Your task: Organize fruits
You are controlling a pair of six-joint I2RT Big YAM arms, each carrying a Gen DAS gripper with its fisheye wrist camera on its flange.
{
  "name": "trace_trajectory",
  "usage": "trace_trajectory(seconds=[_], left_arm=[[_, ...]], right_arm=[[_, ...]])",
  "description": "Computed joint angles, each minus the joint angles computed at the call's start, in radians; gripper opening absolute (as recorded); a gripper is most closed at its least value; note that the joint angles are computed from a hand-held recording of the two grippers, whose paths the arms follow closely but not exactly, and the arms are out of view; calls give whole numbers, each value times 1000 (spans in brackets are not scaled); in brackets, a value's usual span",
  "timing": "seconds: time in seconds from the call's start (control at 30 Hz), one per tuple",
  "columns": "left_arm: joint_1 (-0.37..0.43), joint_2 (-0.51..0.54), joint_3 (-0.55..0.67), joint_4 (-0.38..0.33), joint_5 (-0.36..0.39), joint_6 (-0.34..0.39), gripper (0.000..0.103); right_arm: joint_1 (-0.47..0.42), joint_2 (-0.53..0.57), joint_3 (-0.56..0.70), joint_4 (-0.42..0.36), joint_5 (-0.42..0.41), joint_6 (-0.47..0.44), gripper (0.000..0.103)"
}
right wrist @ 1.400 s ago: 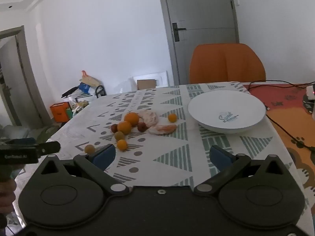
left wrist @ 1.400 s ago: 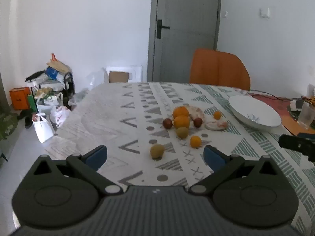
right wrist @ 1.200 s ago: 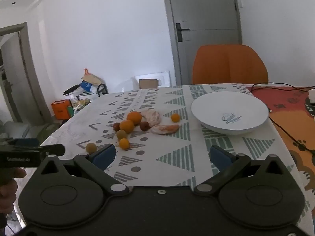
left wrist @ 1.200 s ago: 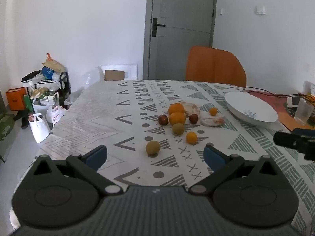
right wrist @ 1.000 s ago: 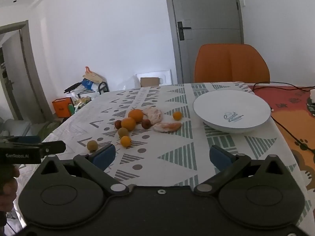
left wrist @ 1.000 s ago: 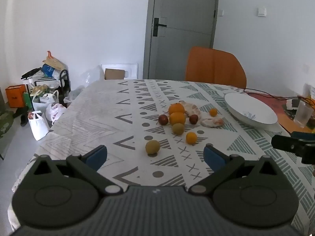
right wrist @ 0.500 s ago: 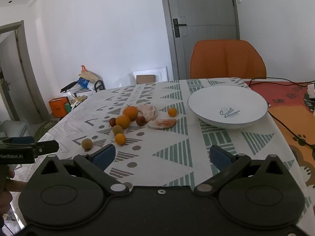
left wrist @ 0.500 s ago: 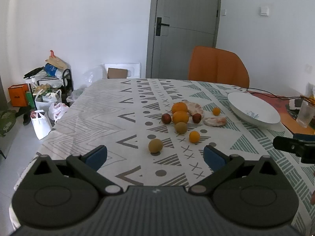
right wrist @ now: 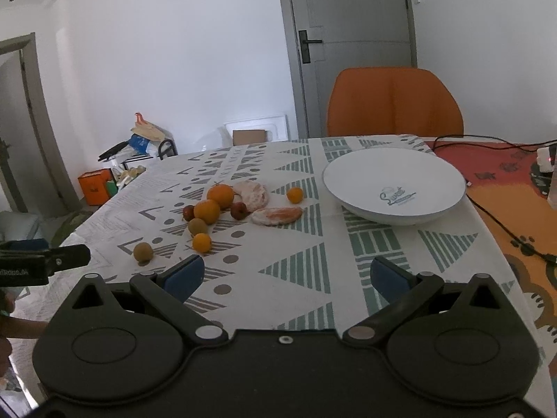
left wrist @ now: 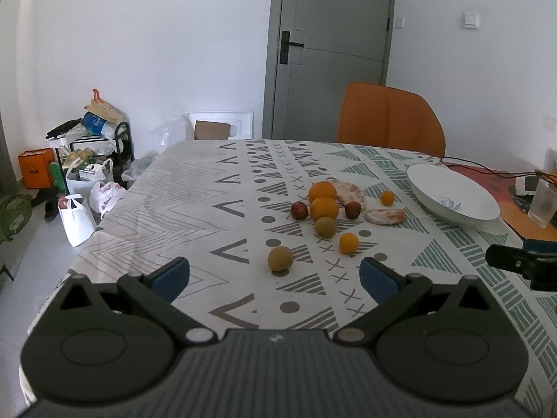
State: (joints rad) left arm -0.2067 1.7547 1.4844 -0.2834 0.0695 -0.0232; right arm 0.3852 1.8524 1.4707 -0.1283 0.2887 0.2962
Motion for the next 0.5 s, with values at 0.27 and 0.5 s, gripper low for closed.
trace_trajectory(seconds=[0.27,0.5], left_arm=[[0,-2,2,-8,3,0,103],[-1,-3,2,-10,8,-4,103]], right_arm=[[1,5,9,-13,6,-4,103],[0,5,9,-12,5,-3,103]])
